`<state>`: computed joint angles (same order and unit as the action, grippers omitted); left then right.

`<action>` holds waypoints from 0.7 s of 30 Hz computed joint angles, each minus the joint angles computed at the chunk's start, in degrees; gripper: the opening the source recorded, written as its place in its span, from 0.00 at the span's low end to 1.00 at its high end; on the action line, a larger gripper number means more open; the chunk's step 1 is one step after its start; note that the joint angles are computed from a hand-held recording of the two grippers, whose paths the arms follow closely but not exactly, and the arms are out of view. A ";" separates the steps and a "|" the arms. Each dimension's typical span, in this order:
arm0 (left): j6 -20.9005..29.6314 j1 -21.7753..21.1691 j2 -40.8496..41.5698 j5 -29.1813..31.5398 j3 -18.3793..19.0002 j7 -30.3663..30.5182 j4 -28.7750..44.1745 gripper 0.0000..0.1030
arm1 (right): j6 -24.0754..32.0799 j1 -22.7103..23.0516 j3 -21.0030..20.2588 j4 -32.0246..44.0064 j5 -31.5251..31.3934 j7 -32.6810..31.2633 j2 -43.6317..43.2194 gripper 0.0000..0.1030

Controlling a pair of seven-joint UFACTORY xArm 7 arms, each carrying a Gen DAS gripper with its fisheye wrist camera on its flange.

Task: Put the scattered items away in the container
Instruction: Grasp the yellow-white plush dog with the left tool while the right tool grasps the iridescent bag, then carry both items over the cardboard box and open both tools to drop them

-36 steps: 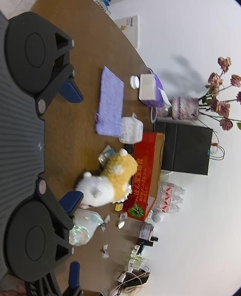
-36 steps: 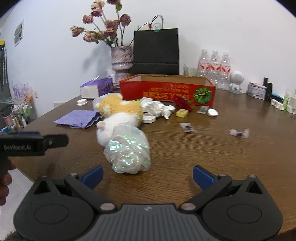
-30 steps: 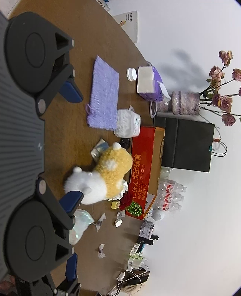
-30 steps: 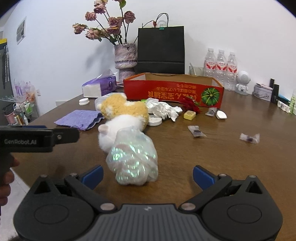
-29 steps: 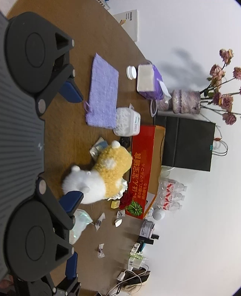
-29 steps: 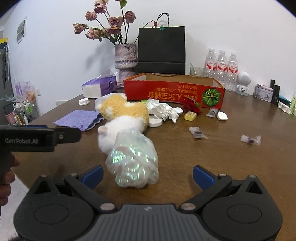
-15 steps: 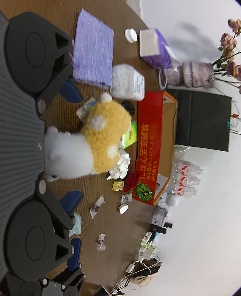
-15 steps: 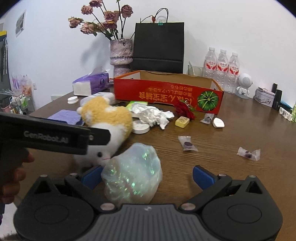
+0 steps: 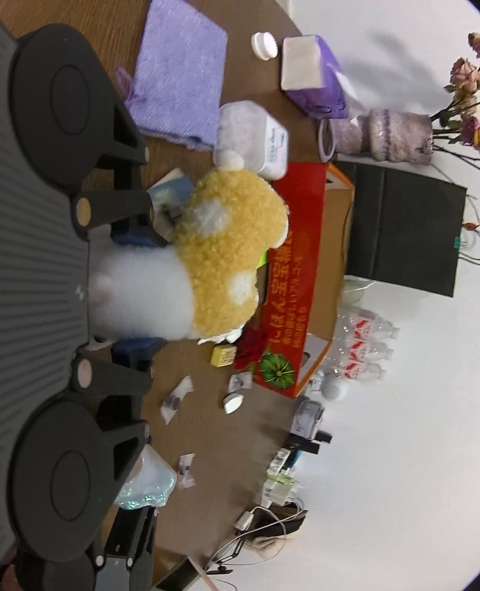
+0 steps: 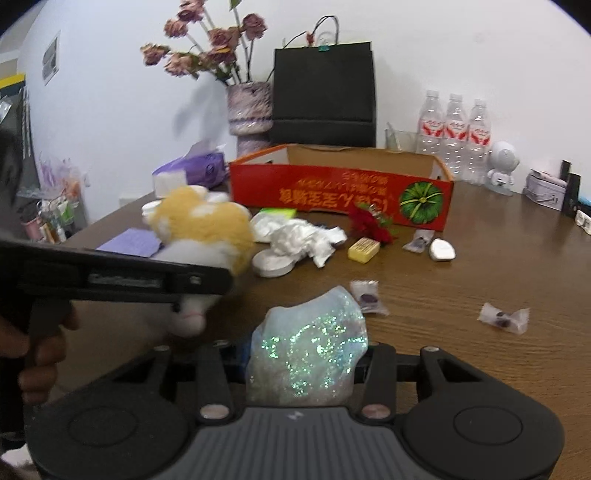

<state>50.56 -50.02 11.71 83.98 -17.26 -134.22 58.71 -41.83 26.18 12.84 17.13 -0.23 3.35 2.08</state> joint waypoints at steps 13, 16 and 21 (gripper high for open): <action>0.21 4.05 -3.68 5.71 0.65 1.16 0.29 0.46 | -0.73 -0.44 -0.68 9.56 1.14 -1.40 3.81 0.40; -0.65 5.82 -3.13 8.09 1.36 2.80 2.36 0.46 | 1.50 -1.27 -1.16 14.50 0.26 0.17 5.78 0.40; -1.68 8.50 -0.85 8.69 3.12 4.72 7.25 0.46 | 5.20 -0.14 -2.60 24.10 4.43 -4.14 10.29 0.41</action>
